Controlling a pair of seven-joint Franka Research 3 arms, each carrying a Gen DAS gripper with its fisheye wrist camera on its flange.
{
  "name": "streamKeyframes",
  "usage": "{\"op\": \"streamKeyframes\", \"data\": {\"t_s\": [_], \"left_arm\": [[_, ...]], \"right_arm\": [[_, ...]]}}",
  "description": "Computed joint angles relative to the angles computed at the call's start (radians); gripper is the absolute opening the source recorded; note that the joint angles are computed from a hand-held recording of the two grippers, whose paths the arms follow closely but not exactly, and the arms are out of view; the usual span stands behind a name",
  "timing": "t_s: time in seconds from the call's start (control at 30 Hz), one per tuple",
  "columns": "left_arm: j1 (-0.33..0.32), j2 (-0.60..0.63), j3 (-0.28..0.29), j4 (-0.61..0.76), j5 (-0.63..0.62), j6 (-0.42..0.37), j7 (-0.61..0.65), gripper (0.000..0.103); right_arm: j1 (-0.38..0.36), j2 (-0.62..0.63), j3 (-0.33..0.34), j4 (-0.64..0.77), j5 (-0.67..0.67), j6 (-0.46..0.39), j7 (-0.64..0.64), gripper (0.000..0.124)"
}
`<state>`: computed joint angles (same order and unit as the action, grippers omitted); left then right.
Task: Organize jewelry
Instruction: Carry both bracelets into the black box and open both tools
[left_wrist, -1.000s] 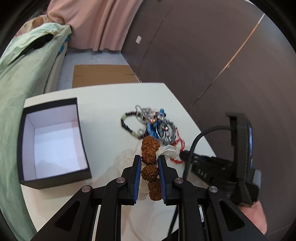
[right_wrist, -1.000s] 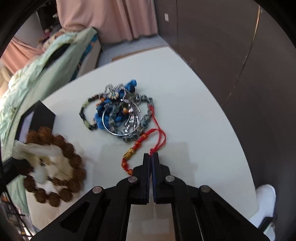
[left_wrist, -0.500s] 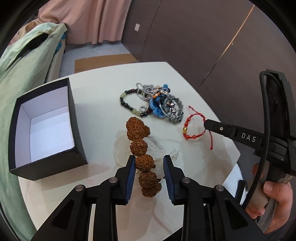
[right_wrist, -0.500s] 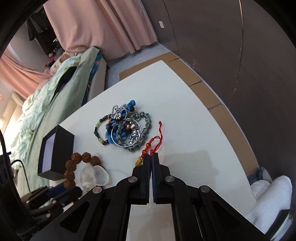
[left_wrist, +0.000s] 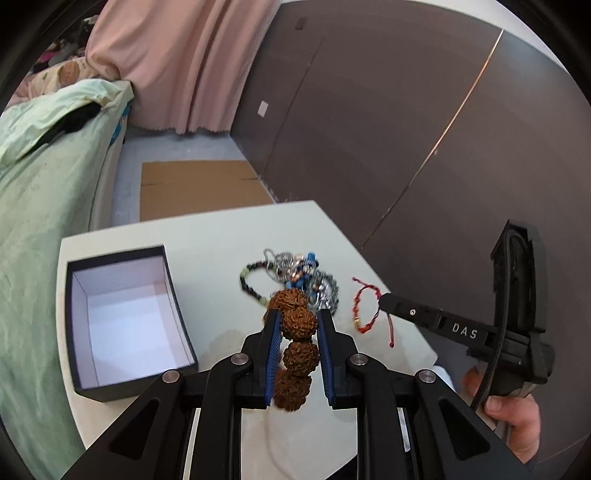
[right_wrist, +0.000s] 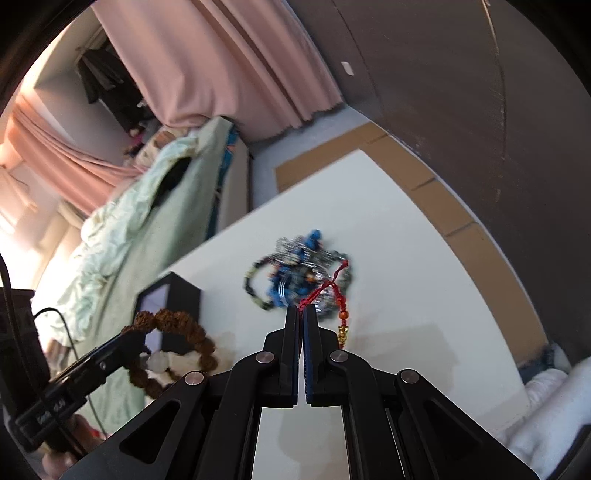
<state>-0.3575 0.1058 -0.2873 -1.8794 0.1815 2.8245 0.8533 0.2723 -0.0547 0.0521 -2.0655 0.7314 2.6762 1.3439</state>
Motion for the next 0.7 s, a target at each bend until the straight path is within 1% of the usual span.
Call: {"op": "streamKeyframes", "data": {"t_s": [0.07, 0.13, 0.2, 0.3, 0.4, 0.47, 0.6, 0.7], "left_arm": [[0.012, -0.017, -0.006, -0.018, -0.043, 0.031, 0.035, 0.02], [0.015, -0.032, 0.0, -0.031, -0.046, 0.052, 0.034, 0.021], [0.022, -0.052, 0.007, -0.049, -0.049, 0.067, 0.027, 0.02], [0.032, -0.078, 0.017, -0.076, -0.05, 0.086, 0.012, 0.021], [0.046, -0.107, 0.027, -0.112, -0.061, 0.108, 0.001, 0.021], [0.054, -0.125, 0.034, -0.131, -0.055, 0.119, -0.014, 0.021], [0.085, -0.152, 0.043, -0.154, 0.043, 0.116, -0.12, 0.021], [0.106, -0.164, 0.047, -0.174, 0.097, 0.12, -0.19, 0.021]], "right_arm": [[0.008, -0.001, -0.004, 0.011, 0.086, -0.016, -0.072, 0.003], [0.016, -0.002, -0.003, 0.026, 0.153, -0.029, -0.133, 0.003], [0.023, 0.002, 0.001, 0.05, 0.196, -0.043, -0.183, 0.003], [0.032, 0.014, 0.009, 0.096, 0.23, -0.073, -0.225, 0.003], [0.04, 0.038, 0.02, 0.15, 0.246, -0.105, -0.24, 0.003], [0.045, 0.051, 0.03, 0.177, 0.227, -0.111, -0.235, 0.003], [0.057, 0.094, 0.05, 0.248, 0.173, -0.128, -0.211, 0.003], [0.063, 0.125, 0.064, 0.296, 0.167, -0.137, -0.221, 0.003]]}}
